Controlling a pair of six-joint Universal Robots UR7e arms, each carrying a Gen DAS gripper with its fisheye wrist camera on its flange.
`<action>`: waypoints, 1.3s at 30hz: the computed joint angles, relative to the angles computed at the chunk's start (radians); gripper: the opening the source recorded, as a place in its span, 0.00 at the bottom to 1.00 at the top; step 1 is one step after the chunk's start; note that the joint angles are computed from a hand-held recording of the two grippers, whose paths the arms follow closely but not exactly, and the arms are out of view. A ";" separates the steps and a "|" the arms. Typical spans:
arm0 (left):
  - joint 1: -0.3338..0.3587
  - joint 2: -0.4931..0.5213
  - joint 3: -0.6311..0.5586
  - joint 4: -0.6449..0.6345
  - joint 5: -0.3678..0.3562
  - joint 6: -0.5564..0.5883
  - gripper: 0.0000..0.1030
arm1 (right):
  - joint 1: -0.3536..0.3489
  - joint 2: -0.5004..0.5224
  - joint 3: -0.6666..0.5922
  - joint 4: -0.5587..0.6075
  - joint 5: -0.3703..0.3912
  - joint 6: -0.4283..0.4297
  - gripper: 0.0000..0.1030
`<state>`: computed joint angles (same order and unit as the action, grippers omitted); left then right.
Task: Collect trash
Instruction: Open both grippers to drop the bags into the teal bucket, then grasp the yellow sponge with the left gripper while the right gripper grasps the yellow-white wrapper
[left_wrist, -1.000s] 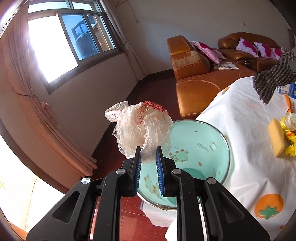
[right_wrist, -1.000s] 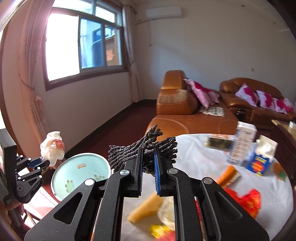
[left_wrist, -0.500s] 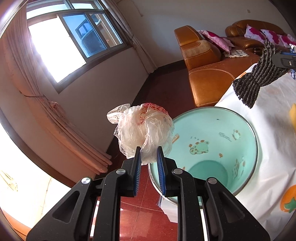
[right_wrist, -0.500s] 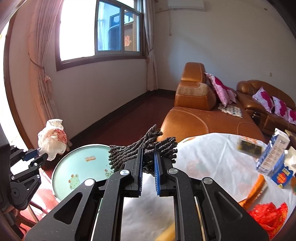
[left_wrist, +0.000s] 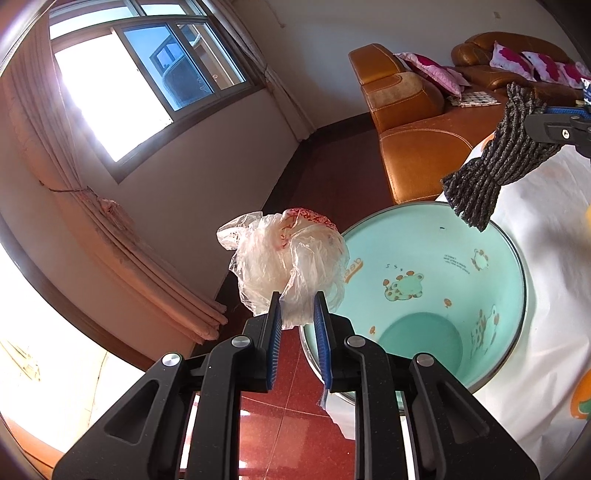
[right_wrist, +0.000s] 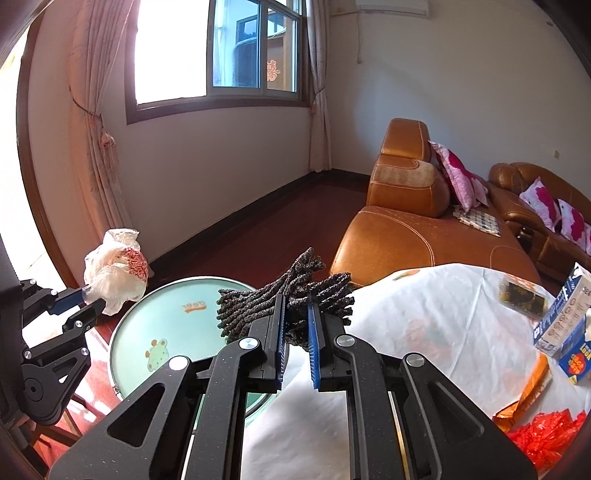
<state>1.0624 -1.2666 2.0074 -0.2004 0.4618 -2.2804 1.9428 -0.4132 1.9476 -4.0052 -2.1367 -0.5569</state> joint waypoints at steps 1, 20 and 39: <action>-0.001 0.001 0.000 0.000 -0.001 -0.002 0.18 | 0.000 0.000 0.000 0.002 0.001 0.000 0.11; -0.005 -0.006 0.021 -0.041 0.018 0.018 0.61 | -0.023 -0.023 0.018 0.056 0.009 0.047 0.37; -0.036 -0.026 0.026 0.049 0.073 -0.125 0.79 | 0.026 -0.153 0.291 -0.258 -0.083 0.062 0.57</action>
<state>1.0263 -1.2926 2.0334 -0.1514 0.5352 -2.4051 1.9687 -0.5657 2.2385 -4.2633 -2.2198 -0.4951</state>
